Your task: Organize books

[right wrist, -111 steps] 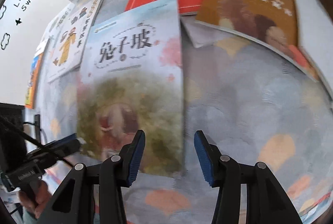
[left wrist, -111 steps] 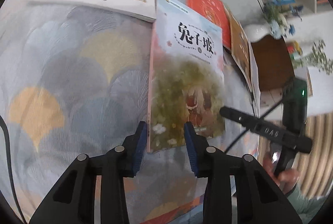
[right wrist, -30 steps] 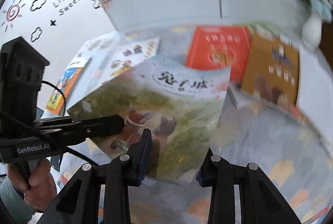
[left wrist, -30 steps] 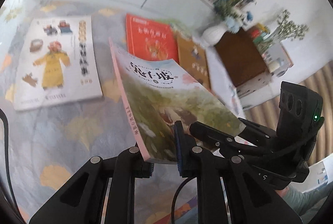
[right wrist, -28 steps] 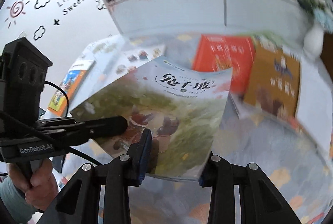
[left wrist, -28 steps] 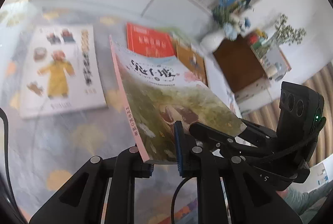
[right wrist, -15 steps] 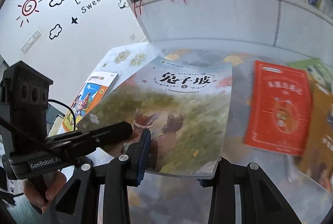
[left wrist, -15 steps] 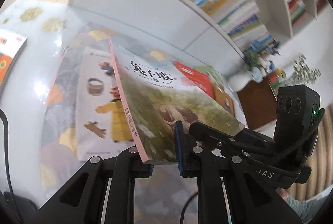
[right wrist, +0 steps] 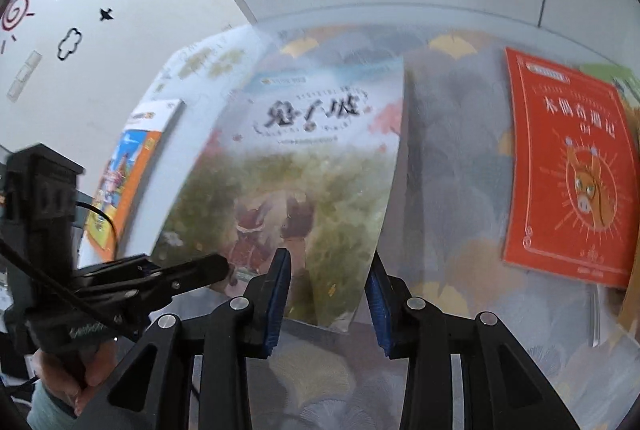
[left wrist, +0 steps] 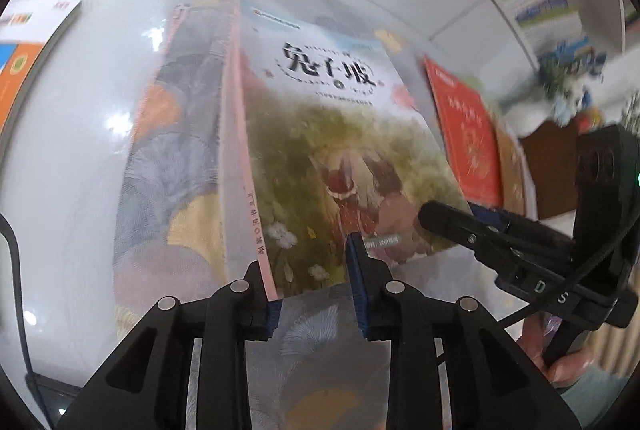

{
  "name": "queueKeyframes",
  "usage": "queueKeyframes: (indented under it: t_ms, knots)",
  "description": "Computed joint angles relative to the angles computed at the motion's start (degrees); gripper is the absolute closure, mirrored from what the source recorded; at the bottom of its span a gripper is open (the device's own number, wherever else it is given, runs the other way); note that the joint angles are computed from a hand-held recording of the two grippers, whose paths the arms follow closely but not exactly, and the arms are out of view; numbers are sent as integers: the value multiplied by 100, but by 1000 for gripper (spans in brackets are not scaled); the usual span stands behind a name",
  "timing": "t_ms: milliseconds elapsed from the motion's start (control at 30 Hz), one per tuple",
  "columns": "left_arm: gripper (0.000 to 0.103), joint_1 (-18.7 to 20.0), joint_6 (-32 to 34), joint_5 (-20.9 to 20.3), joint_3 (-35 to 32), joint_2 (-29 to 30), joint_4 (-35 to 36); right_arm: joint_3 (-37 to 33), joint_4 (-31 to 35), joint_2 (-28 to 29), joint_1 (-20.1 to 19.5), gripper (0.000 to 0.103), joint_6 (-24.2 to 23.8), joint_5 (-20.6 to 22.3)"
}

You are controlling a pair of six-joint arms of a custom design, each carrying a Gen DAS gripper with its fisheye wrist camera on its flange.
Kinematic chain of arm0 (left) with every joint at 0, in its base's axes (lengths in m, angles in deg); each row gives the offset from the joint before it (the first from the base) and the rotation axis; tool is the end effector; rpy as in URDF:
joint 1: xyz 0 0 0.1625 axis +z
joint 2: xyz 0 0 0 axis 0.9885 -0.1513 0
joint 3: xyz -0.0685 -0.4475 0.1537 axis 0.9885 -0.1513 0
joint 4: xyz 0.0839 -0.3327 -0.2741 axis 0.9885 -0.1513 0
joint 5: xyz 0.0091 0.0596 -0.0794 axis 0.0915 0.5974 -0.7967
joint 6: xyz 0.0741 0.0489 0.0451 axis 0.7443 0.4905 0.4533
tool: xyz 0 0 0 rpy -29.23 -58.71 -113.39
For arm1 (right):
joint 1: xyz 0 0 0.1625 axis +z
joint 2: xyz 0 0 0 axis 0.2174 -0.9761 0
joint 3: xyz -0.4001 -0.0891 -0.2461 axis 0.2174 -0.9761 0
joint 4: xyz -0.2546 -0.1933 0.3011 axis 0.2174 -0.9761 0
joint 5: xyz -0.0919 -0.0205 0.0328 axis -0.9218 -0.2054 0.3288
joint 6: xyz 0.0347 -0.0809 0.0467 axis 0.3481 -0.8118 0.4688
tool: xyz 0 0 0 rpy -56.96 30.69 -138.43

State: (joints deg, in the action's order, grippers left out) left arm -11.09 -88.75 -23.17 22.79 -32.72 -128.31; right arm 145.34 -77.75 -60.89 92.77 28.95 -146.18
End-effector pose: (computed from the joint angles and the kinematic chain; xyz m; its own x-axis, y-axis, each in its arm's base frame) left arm -0.1069 -0.7826 0.2473 -0.9542 0.1196 -0.2741 0.1875 0.9533 -0.2369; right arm 0.3128 -0.8048 0.0753 -0.8695 -0.2077 0.4481 -0.3180 0.9296 -0.1864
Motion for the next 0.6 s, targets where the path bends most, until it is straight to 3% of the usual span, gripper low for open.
queueKeyframes:
  t_ms: [167,300,367,500,600]
  knots:
    - [74,-46,-160,379,-11,-14,210,105,79,-66,-134,66,316,-2]
    - [75,-32,-350,690,-30,-89,379,84,77,-59,-145,67,186,-10]
    - [75,-78,-408,1061,-74,-79,588,56,29,-36,-140,66,173,-41]
    - [74,29,-569,749,-284,45,763,-85,143,25,-211,66,477,21]
    - [68,-46,-501,972,-364,171,739,-224,407,86,-257,66,683,93]
